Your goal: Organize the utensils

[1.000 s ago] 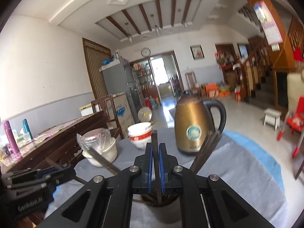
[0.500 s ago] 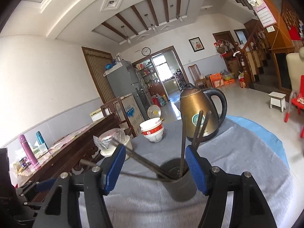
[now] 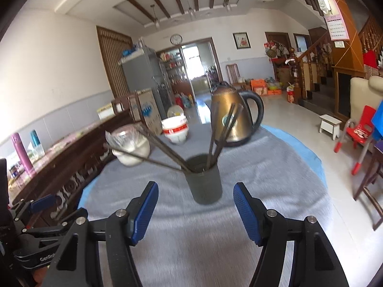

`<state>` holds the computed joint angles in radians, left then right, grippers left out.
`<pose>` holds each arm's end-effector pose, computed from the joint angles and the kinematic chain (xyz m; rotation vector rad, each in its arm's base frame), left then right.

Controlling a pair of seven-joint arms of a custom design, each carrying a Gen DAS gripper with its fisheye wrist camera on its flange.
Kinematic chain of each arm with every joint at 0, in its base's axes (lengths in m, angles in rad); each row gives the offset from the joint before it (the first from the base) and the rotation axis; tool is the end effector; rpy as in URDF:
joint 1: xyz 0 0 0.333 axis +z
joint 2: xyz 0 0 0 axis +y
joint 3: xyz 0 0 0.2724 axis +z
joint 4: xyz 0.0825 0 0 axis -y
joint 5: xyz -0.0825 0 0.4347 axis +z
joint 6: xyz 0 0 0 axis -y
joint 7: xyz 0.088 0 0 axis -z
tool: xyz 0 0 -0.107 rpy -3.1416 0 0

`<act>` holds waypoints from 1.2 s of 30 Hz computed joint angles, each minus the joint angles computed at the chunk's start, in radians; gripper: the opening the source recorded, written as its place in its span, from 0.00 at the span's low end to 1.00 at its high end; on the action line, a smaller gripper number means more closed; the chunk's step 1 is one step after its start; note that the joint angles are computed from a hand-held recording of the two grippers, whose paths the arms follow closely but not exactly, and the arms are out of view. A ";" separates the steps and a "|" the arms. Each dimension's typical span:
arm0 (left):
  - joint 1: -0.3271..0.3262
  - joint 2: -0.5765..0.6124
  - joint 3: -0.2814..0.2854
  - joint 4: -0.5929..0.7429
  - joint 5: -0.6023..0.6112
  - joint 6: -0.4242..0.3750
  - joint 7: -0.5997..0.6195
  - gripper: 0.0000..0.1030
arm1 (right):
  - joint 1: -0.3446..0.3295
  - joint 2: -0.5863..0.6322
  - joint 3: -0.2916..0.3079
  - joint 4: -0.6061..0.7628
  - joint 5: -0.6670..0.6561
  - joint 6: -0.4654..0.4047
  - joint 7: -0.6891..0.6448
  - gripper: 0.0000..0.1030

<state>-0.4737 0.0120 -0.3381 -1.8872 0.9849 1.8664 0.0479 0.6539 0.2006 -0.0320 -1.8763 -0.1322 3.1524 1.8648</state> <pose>0.4729 -0.4049 0.4651 -1.8571 1.2510 -0.3863 0.5539 0.4131 0.4708 -1.7895 1.1038 -0.4853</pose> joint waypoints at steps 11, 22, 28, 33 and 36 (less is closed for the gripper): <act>-0.005 -0.001 -0.002 -0.012 -0.020 -0.001 -0.009 0.87 | -0.039 -0.043 0.048 -0.030 -0.146 -0.155 0.125 0.68; 0.007 0.004 0.006 -0.014 -0.034 0.016 -0.010 0.87 | -0.067 -0.014 0.079 0.013 -0.193 -0.216 0.178 0.68; 0.008 0.011 0.009 -0.006 -0.032 0.020 -0.007 0.87 | -0.069 -0.001 0.082 0.037 -0.212 -0.235 0.190 0.68; 0.012 0.016 0.013 0.000 -0.039 0.029 -0.012 0.87 | -0.063 0.002 0.071 0.043 -0.248 -0.232 0.218 0.68; 0.011 0.024 0.014 0.009 -0.037 0.022 -0.012 0.87 | -0.072 0.005 0.079 0.046 -0.227 -0.232 0.204 0.68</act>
<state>-0.4626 0.0358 -0.3238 -1.8781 0.9478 1.8883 0.0356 0.5816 0.2055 0.0470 -1.8303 -0.3596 2.9204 2.0685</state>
